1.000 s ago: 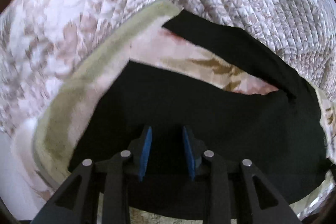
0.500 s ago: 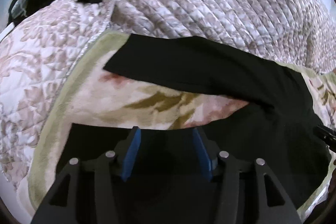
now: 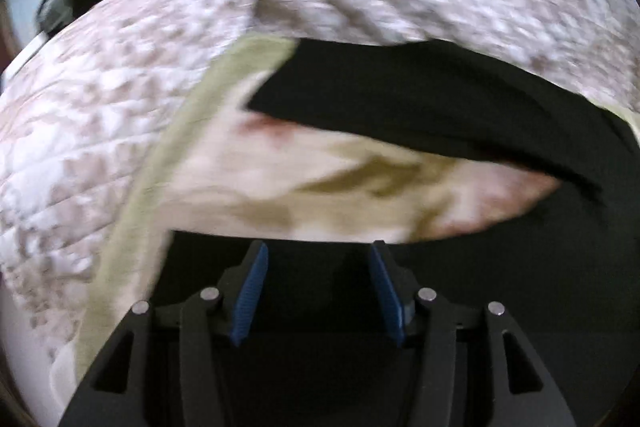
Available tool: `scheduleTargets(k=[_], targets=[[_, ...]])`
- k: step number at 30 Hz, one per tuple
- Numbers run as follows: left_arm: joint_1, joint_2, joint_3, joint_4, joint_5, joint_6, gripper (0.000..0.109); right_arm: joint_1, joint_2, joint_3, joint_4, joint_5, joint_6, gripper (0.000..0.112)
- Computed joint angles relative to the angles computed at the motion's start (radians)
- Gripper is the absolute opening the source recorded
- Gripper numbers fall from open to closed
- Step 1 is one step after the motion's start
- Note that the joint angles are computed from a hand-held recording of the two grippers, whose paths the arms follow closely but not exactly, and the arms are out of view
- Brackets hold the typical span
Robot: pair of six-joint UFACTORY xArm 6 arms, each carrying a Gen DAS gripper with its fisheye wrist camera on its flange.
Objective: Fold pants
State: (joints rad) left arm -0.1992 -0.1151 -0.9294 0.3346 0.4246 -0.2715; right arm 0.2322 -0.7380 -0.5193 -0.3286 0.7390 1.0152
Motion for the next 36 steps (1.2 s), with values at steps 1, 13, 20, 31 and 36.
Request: scheduleTargets(k=[1, 13, 20, 31, 36], targets=[[0.014, 0.005, -0.01, 0.01, 0.013, -0.03, 0.055, 0.015, -0.002, -0.009, -0.038, 0.026, 0.024, 0.064], [0.02, -0.012, -0.007, -0.202, 0.005, 0.141, 0.065, 0.074, 0.032, -0.052, -0.138, 0.044, 0.039, 0.064], [-0.07, 0.102, -0.192, -0.539, 0.121, 0.502, 0.065, 0.066, 0.189, -0.15, 0.078, -0.067, -0.287, 0.064], [-0.12, 0.615, -0.882, -0.537, 0.275, 0.531, 0.075, -0.094, 0.624, -0.511, 0.327, -0.182, -0.904, 0.072], [-0.143, 0.831, -1.181, -0.459, 0.332, 0.485, 0.078, -0.156, 0.817, -0.694, 0.409, -0.166, -0.998, 0.072]])
